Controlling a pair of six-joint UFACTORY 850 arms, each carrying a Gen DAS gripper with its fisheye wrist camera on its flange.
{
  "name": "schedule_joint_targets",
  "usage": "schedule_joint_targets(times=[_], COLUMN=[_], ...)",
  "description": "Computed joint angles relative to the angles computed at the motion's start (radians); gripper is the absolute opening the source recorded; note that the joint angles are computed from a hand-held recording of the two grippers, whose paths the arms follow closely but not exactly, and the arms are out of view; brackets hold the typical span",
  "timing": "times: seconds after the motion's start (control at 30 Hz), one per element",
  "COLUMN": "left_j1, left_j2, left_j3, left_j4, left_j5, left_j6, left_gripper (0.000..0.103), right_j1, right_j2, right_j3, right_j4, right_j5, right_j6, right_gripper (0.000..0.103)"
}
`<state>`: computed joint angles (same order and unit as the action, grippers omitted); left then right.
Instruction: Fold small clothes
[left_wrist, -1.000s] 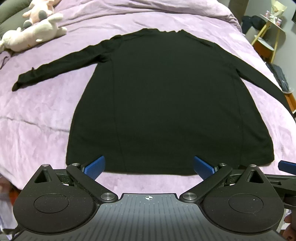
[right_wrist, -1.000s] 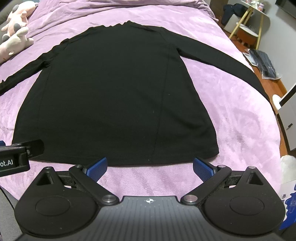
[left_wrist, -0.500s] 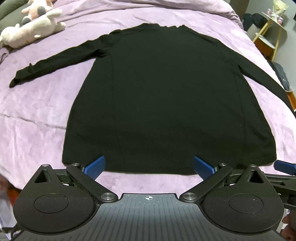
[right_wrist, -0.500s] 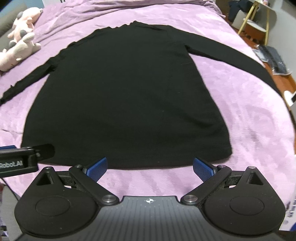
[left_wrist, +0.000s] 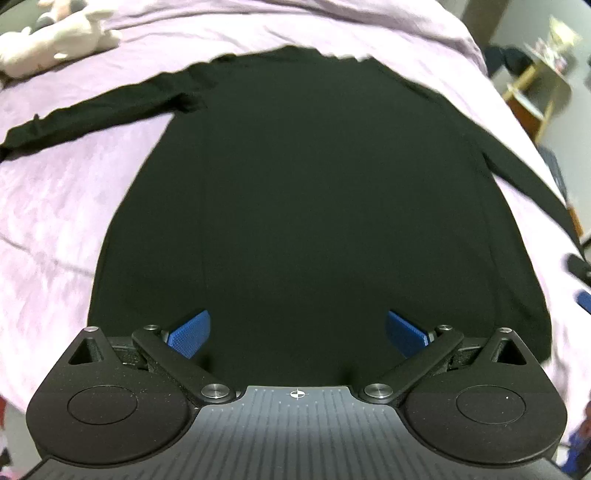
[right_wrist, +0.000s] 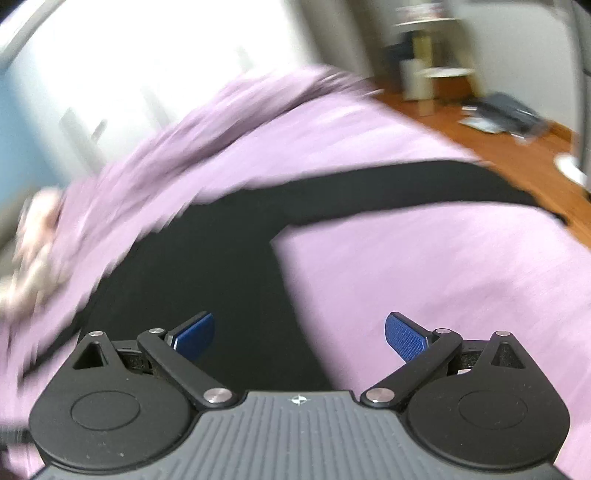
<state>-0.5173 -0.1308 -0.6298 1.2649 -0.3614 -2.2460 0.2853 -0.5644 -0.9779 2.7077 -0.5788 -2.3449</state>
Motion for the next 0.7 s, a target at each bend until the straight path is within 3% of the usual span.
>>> schedule_joint_targets(times=[0.13,0.2,0.27,0.37,0.5,0.57,0.63,0.7], left_j1=[0.046,0.064,0.077,0.095,0.098,0.095,0.1,0.105], left_j2=[-0.039,-0.071,-0.092,-0.117,-0.135,-0.14,-0.146,-0.149], left_j3=[-0.002,-0.012,-0.019,-0.02,-0.02,-0.025,-0.028,-0.026], left_j4=[0.291,0.352,0.376,0.432,0.463,0.442,0.435,0.461], left_j5=[-0.02,-0.036,-0.036,-0.018,-0.016,-0.02,-0.016,-0.01], left_j6=[-0.308,-0.375,-0.404,-0.478,-0.529,-0.5,-0.484,-0.5], left_gripper=[0.103,0.103,0.103,0.103,0.103,0.103,0.103,0.103], right_j1=[-0.122,-0.168,-0.206,-0.244,-0.244,-0.239,-0.245,-0.244], right_j2=[-0.117,-0.17,-0.227,-0.301,-0.366,-0.394,-0.412,-0.418], right_j3=[-0.13,-0.181,-0.24,-0.292,-0.369,-0.402,-0.429,-0.447], right_j4=[0.026,0.055,0.038,0.009,0.064,0.104,0.109,0.122], right_j5=[-0.015,-0.017,0.01,-0.036,-0.005,0.016,0.033,0.053], right_j6=[0.234,0.348,0.511,0.732,0.756,0.764,0.796,0.76], right_gripper=[0.094,0.078,0.055,0.037,0.028,0.011,0.002,0.003])
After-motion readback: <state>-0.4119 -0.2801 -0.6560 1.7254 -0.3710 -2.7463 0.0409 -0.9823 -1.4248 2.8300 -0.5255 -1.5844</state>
